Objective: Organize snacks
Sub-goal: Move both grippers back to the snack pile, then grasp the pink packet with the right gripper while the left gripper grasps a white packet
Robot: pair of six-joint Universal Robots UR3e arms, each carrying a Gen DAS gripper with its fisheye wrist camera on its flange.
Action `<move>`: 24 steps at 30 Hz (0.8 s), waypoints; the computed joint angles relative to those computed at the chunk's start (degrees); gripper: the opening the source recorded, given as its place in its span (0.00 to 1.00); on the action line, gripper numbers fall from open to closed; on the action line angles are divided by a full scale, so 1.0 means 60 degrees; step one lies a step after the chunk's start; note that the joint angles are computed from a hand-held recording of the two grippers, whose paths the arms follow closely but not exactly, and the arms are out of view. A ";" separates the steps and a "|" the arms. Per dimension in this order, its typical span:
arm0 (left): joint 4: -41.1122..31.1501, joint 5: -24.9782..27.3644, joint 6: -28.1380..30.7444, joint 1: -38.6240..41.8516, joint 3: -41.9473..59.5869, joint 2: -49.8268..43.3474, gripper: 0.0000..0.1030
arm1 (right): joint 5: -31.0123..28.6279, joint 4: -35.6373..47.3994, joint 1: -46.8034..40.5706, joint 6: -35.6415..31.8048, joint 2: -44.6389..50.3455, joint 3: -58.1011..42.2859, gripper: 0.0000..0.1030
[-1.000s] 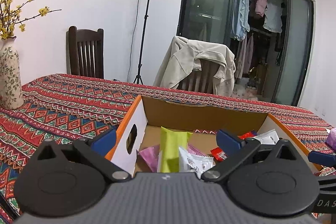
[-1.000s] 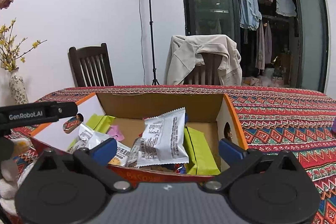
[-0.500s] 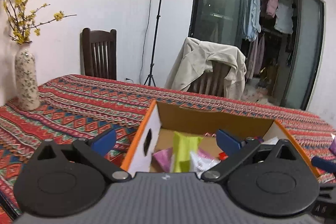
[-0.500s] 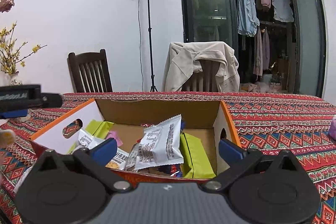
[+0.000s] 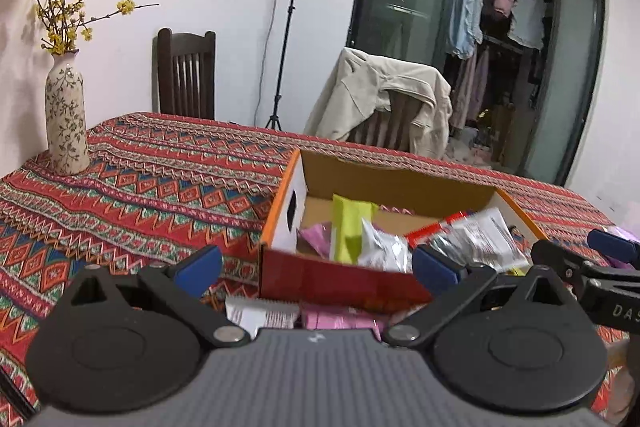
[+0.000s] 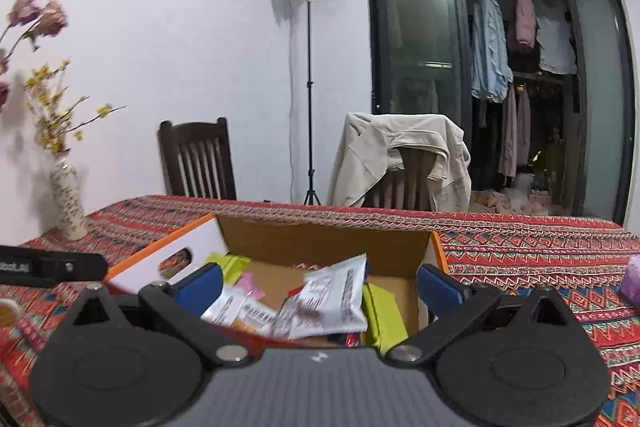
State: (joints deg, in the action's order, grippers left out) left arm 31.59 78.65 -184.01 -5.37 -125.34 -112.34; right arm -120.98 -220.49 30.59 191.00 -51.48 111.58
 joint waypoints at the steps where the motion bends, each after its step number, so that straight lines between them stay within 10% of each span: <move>1: 0.0226 0.0019 0.0022 -0.0002 -0.0276 0.0059 1.00 | -0.0004 0.0024 0.0121 0.0040 -0.0089 0.0174 1.00; 24: 0.4015 -0.1976 0.1203 0.2081 -0.4854 -0.0143 1.00 | -0.0656 0.3090 0.1953 0.2816 0.0047 0.0537 0.82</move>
State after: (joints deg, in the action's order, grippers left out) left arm 55.68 66.79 -176.80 7.12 -154.46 -113.20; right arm -124.92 -201.94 42.31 207.89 -51.20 114.81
